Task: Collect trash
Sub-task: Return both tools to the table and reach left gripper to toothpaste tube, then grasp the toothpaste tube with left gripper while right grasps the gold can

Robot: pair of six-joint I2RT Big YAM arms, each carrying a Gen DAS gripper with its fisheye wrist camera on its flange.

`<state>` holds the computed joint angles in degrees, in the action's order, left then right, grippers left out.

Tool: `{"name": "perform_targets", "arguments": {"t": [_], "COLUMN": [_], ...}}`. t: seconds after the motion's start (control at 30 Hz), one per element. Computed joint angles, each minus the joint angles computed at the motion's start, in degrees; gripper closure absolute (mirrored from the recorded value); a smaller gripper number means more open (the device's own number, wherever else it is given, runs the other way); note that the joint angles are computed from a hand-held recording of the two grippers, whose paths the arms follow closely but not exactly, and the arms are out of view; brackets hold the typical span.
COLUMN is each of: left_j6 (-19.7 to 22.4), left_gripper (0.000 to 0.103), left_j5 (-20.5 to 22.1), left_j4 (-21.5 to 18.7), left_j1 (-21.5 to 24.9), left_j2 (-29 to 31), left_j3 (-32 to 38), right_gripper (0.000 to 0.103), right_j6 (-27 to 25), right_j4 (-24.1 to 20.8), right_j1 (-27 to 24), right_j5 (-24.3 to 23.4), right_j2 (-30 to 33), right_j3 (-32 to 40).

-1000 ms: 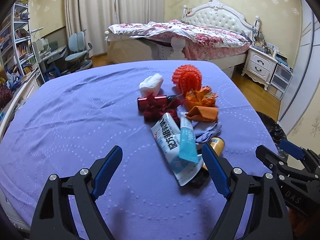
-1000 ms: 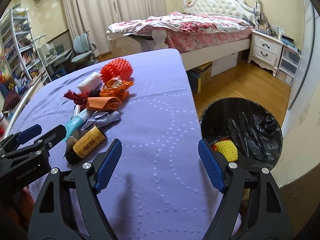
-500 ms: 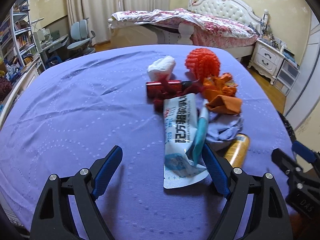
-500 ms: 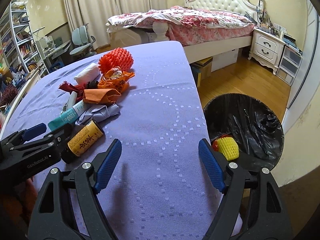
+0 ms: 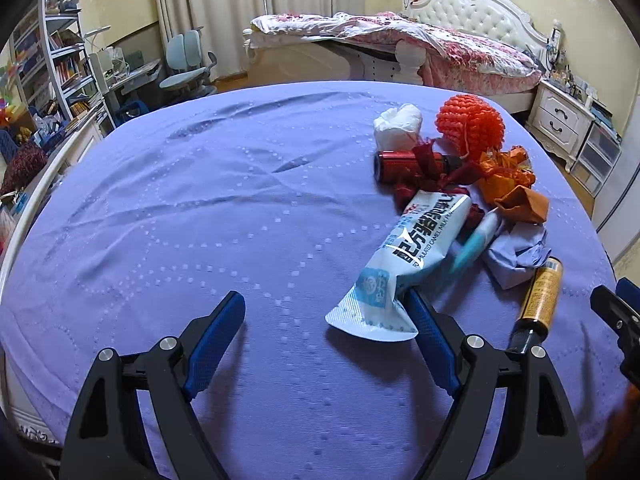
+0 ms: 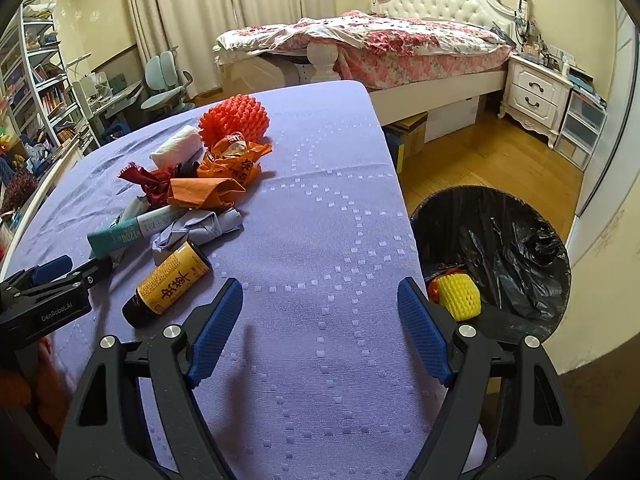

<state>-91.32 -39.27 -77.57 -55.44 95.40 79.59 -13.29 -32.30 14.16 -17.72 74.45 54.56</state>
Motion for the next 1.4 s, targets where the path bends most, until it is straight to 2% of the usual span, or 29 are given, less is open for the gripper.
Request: {"name": "perform_targets", "arguments": {"t": [0.1,0.2,0.27,0.4,0.57,0.7,0.8,0.97,1.27,1.4], "left_j6": [-0.14,2.77,4.96,11.22,18.34,21.99,22.72,18.96,1.81,-1.56], "left_gripper": [0.022,0.022,0.022,0.022,0.022,0.046,0.052,0.055,0.057,0.058], "left_j5": [0.43,-0.98,-2.27,-1.37,-0.27,0.45,0.80,0.52,0.40,0.19], "left_j4": [1.16,1.22,-0.04,4.22,7.26,11.25,12.85,11.05,2.46,0.20], "left_j1": [0.52,0.76,1.18,2.65,3.84,4.04,3.93,3.05,1.24,0.85], "left_j2": [-1.18,-0.87,0.15,-0.08,0.47,-0.35,-0.78,-1.05,-4.07,-4.93], "left_j3": [-1.16,-0.43,0.78,0.33,0.62,-0.48,-1.04,-1.32,-4.83,-5.70], "right_gripper": [0.025,0.025,0.025,0.025,0.025,0.025,0.025,0.025,0.025,0.025], "right_j6": [-0.20,-0.33,-0.42,-0.83,-1.04,-1.11,-1.15,-1.47,-0.28,0.76], "right_j4": [-0.07,0.03,0.03,0.08,-0.30,-0.40,-0.48,-0.68,-0.55,-2.02], "right_j1": [0.05,0.12,0.13,0.32,0.95,1.53,1.84,2.54,3.89,5.91], "right_j5": [0.21,0.43,0.47,1.03,1.71,1.96,2.01,2.36,2.04,0.78], "right_j2": [-0.10,-0.20,-0.24,-0.14,-0.05,-0.18,-0.15,-0.14,-1.52,-2.13], "right_j3": [0.01,-0.06,-0.09,-0.15,-0.05,-0.06,-0.01,0.04,-0.37,0.20]}}
